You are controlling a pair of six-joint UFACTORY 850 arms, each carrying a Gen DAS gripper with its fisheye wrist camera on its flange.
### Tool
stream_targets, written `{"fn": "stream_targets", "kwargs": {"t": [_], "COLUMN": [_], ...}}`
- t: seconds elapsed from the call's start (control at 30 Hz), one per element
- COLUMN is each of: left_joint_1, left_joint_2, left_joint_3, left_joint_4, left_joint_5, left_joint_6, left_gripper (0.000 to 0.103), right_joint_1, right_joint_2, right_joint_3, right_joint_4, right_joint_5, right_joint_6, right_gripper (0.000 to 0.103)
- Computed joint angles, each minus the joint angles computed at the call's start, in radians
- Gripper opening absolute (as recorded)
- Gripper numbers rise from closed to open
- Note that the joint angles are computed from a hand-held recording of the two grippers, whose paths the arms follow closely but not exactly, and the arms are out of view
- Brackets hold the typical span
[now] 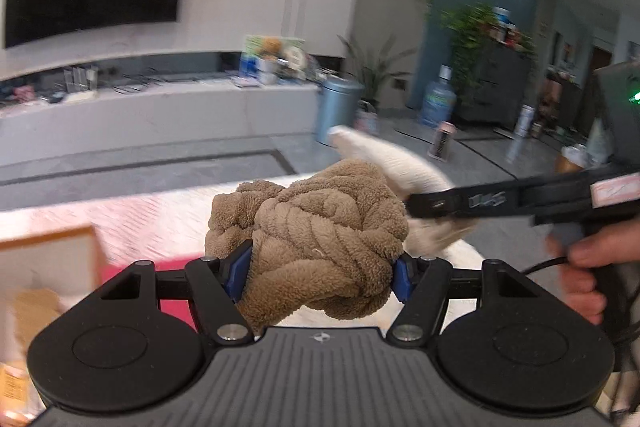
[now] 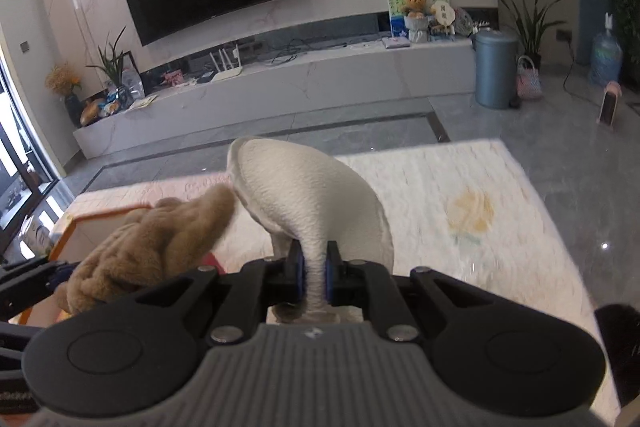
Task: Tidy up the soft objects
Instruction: 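Carry the brown towel and white cloth with both grippers over the orange box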
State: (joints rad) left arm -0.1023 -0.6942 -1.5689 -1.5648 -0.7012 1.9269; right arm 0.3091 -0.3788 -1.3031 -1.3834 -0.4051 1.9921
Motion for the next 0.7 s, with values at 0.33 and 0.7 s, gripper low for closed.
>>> {"fn": "stream_targets", "kwargs": {"t": [0.33, 0.7], "left_joint_1": [0.097, 0.153], "left_joint_2": [-0.042, -0.084], "left_joint_3": [-0.105, -0.148], "left_joint_4": [-0.060, -0.180], "left_joint_5": [0.078, 0.249], "left_joint_6": [-0.066, -0.078], "left_gripper": [0.076, 0.076], "right_joint_1": [0.036, 0.090], "right_joint_2": [-0.140, -0.411], "right_joint_3": [-0.314, -0.740], "right_joint_4": [0.195, 0.787], "right_joint_5": [-0.024, 0.085], "right_joint_6": [-0.284, -0.950], "right_gripper": [0.008, 0.008]}}
